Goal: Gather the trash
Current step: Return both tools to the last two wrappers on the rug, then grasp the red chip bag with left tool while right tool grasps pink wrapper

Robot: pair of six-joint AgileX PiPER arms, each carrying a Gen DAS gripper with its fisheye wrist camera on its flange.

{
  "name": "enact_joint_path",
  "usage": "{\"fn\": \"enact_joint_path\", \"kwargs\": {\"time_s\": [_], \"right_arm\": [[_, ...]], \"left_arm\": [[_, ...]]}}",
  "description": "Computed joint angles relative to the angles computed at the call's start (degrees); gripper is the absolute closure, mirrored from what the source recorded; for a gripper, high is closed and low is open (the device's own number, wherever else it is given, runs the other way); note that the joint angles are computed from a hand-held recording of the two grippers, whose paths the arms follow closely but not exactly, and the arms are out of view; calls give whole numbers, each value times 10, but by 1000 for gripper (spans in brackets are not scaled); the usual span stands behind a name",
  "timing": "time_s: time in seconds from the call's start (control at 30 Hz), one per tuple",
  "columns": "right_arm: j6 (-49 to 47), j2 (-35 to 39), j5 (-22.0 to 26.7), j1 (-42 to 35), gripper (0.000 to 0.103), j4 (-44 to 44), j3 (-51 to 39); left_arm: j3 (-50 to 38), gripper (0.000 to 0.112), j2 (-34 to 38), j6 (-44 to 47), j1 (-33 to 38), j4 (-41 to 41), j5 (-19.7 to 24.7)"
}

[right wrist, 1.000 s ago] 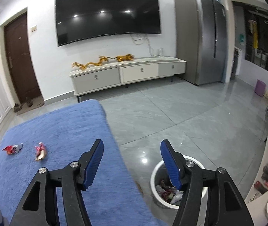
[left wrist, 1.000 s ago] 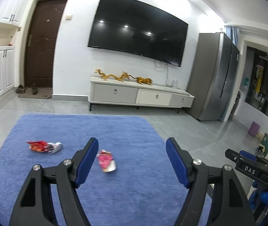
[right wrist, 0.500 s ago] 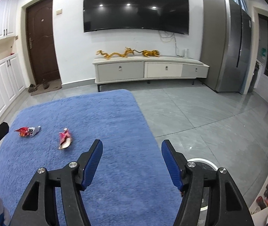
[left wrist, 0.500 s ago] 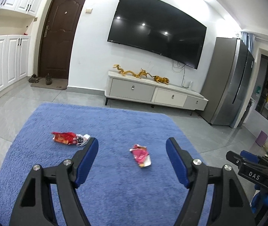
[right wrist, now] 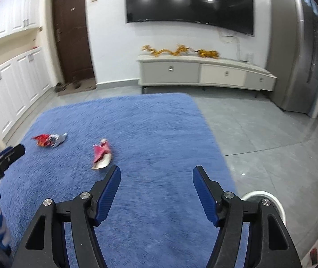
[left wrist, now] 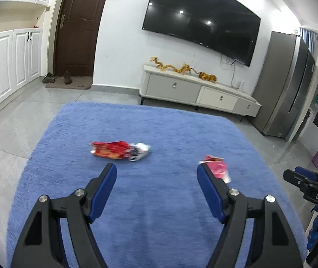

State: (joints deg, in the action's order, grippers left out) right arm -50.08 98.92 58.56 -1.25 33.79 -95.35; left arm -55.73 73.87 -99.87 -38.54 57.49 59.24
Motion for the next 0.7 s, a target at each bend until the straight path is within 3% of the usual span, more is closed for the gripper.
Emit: {"fn": "enact_joint_path", "kwargs": {"time_s": [0.23, 0.3, 0.43, 0.57, 0.7], "right_arm": [[-5, 75, 52, 52, 38, 9, -68], [-2, 93, 61, 60, 38, 12, -85], [10, 131, 71, 84, 38, 16, -124], [23, 167, 87, 100, 38, 14, -166], [43, 200, 98, 113, 38, 10, -198]], "left_arm": [[59, 37, -37, 140, 178, -68, -124], [63, 32, -32, 181, 230, -92, -173], [41, 31, 9, 288, 316, -151, -256], [1, 31, 55, 404, 362, -209, -295], [-46, 31, 104, 526, 385, -288, -299]]}}
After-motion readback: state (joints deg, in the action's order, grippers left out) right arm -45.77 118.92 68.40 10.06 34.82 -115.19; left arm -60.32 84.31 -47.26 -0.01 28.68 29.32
